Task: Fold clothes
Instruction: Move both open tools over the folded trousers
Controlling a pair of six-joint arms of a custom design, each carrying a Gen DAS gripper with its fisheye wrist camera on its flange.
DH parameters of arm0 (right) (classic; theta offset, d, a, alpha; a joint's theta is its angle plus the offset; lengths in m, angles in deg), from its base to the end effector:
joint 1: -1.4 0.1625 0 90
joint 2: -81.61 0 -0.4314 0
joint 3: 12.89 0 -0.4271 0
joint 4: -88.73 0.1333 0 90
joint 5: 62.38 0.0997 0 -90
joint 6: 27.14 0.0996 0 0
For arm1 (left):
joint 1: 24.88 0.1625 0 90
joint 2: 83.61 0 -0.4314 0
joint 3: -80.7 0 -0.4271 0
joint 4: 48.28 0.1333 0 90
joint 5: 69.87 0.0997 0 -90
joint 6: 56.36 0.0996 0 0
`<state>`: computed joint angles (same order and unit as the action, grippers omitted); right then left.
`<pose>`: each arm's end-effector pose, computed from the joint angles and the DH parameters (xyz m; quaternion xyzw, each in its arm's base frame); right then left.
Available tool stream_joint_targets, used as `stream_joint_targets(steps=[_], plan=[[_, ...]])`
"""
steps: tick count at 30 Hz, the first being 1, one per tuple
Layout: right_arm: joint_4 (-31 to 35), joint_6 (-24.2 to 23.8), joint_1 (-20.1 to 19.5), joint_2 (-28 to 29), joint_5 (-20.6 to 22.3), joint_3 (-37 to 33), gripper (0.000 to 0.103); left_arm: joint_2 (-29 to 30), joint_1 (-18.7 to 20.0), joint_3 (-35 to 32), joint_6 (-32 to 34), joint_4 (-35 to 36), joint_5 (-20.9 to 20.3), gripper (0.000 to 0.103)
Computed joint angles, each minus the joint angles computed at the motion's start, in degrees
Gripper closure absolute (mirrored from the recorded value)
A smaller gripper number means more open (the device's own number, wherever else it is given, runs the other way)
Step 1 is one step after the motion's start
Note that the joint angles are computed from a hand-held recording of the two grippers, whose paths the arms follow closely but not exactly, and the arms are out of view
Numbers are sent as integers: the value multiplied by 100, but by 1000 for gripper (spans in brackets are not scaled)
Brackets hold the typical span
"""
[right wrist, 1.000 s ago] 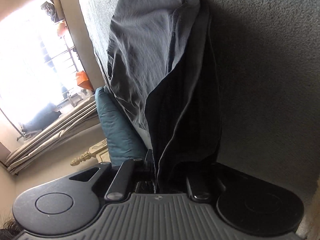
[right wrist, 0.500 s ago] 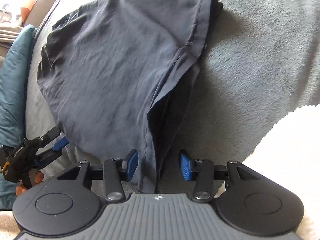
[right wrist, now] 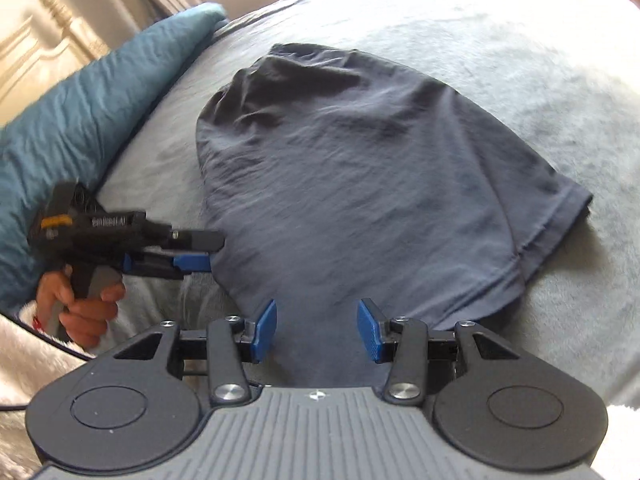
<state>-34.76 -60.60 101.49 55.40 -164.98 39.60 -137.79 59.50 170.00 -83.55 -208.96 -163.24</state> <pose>0.2642 -0.8479 0.0800 0.3616 -0.9238 0.0390 0.1199 0.0543 -0.7497 0.2437 0.1693 -0.9367 0.2849 0.1131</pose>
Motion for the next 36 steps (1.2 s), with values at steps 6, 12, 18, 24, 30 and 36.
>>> stream_joint_targets(steps=[6,12,18,24,30,36], plan=[[-574,-1912,216,238,-353,238,56,287,117,-459,-374,18,-688,45],[-611,-1930,220,710,-851,-242,59,660,180,-884,-615,-124,-936,44],[-457,666,-22,1051,-736,-1288,59,944,271,-1202,-863,-254,-997,43],[-1037,151,-11,596,-252,-526,56,941,316,-1141,-987,-338,-992,43],[-1354,-1264,142,601,-348,-187,54,886,300,-1065,-1011,-470,-914,43],[-1656,-2164,244,565,-662,109,49,617,184,-781,-184,-481,-808,43]])
